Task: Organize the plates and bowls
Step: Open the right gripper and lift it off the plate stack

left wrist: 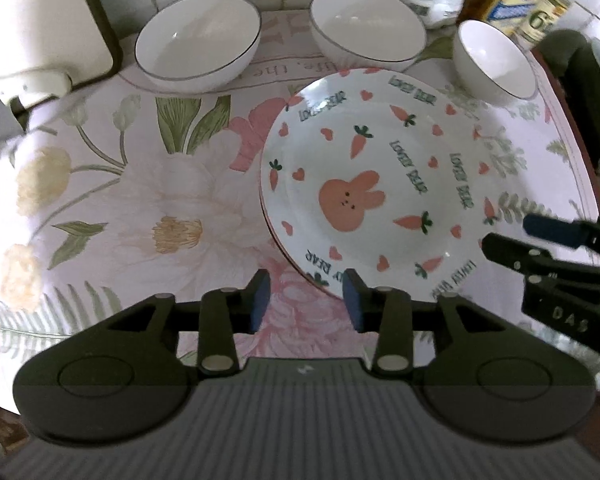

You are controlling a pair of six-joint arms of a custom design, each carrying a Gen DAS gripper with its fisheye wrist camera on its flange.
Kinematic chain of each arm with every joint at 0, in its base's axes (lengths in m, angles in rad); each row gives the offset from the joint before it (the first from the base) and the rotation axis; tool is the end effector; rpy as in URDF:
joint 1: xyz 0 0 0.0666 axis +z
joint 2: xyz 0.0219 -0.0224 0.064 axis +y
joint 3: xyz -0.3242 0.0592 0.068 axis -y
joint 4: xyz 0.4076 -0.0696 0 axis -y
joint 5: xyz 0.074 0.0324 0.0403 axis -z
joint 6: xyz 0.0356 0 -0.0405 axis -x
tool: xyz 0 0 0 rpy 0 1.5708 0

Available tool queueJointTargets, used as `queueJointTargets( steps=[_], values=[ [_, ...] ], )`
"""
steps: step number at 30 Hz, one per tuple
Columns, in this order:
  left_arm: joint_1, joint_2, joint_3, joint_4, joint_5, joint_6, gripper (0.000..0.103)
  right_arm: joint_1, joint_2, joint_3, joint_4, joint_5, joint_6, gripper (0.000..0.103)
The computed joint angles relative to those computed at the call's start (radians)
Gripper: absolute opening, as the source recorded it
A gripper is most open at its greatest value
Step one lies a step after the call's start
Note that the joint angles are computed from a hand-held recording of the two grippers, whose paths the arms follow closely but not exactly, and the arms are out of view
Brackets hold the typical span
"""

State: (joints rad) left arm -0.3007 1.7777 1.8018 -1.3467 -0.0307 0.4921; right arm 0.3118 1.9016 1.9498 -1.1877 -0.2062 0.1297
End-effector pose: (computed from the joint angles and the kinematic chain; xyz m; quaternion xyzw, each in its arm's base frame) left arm 0.5630 -0.1739 0.3375 -0.0967 0.9875 -0.0337 0.1200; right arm 0.6108 0.2041 0.3358 -0.2342 0.9433 0.1195 0.2028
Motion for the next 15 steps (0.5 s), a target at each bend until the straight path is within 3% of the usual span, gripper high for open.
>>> queueJointTargets(
  steps=[4, 15],
  values=[
    [-0.016, -0.004, 0.048, -0.071, -0.006, -0.023, 0.044, -0.016, -0.026, 0.011, -0.026, -0.024, 0.034, 0.063],
    [-0.069, -0.030, 0.144, -0.180, -0.056, -0.063, 0.065, -0.047, -0.105, 0.016, -0.050, -0.040, 0.122, 0.070]
  ],
)
